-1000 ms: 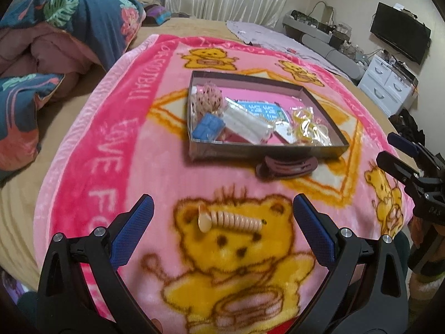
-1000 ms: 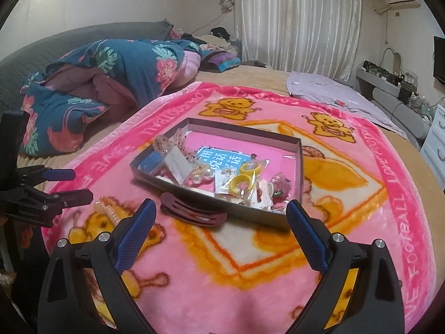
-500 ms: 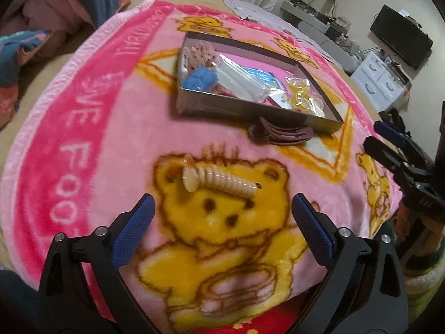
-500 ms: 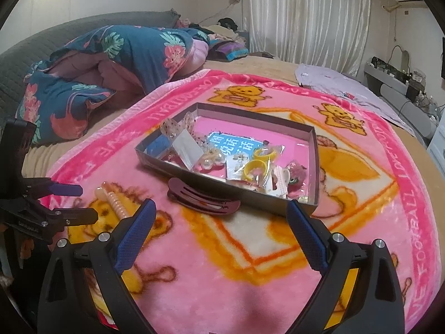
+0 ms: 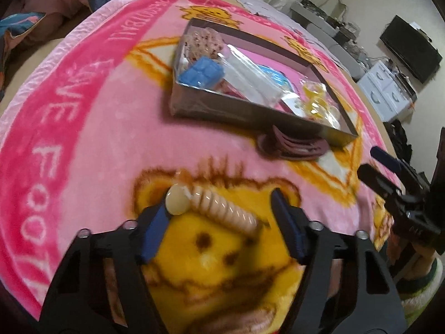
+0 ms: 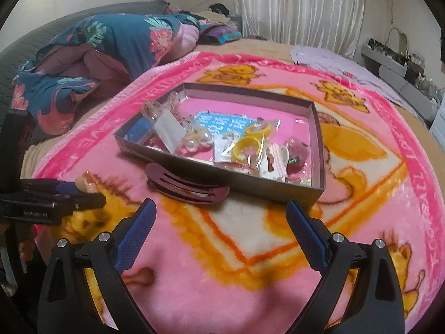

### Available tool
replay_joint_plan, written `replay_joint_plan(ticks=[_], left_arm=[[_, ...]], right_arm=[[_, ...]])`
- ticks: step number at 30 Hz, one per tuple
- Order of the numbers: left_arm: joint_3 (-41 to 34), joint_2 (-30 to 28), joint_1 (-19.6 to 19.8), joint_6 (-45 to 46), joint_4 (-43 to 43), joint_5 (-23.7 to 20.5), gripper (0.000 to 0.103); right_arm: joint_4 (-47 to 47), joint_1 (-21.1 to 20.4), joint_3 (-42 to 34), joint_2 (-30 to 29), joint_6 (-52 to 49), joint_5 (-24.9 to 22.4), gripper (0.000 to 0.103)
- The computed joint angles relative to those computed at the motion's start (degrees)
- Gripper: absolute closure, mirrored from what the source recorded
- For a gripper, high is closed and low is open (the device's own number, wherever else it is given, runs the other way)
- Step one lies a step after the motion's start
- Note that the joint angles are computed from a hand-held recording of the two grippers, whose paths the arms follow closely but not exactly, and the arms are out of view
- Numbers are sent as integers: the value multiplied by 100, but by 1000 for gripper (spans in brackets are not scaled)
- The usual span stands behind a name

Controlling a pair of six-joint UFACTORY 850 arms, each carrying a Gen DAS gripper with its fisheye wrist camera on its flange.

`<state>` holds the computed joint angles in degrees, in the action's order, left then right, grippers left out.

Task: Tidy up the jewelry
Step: 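Grasp the beige coil hair tie with the left tool while the right tool grasps the dark red hair clip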

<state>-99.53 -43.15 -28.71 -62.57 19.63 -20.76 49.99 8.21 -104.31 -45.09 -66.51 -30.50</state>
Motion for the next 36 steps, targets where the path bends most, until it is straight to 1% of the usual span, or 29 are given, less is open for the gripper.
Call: replay_joint_plan(ticks=[1, 3, 4, 5, 6, 7, 9, 12, 14, 17, 20, 21, 23, 25, 32, 34, 36], left_arm=[[-55, -44, 21, -8, 22, -35, 54], [-162, -126, 40, -119, 203, -165, 72], [-193, -152, 50, -162, 296, -221, 74], [-171, -146, 61, -172, 315, -183, 75], [-138, -127, 67, -188, 349, -158, 80], [-109, -110, 65, -250, 455, -160, 79], [-49, -68, 74, -263, 506, -110, 80], [27, -11, 67, -341, 655, -80, 80], [118, 61, 67, -448, 784, -23, 80], [305, 202, 60, -784, 1100, 68, 80], [474, 323, 81, -1070, 1356, 157, 80], [519, 352, 98, -1074, 1340, 211, 80], [573, 391, 105, -1191, 1431, 252, 80], [599, 411, 123, -1161, 1379, 313, 80], [704, 484, 147, -1181, 1403, 462, 80], [702, 489, 146, -1190, 1437, 474, 80], [722, 516, 128, -1281, 1559, 478, 80]], right_arm=[[-56, 1, -78, -63, 101, -57, 9], [-272, 9, -361, -280, 463, -286, 9], [-315, 12, -460, -358, 562, -374, 9], [-394, 20, -580, -450, 726, -482, 9], [-538, 35, -731, -561, 981, -608, 10], [-570, 45, -810, -620, 1089, -677, 10], [-648, 108, -755, -605, 1184, -585, 10], [-512, 299, -321, -365, 627, -60, 10], [-837, 386, -346, -393, 1035, 78, 11], [-845, 366, -592, -582, 1692, -155, 10], [-1101, 393, -769, -720, 2321, -183, 9], [-1115, 412, -767, -728, 2370, -139, 9], [-1005, 463, -687, -695, 2312, 17, 5], [-1070, 524, -710, -722, 2457, 150, 4], [-1736, 708, -882, -852, 3362, 469, 4], [-1579, 696, -849, -845, 3278, 526, 6], [-1347, 671, -807, -817, 2965, 503, 18]])
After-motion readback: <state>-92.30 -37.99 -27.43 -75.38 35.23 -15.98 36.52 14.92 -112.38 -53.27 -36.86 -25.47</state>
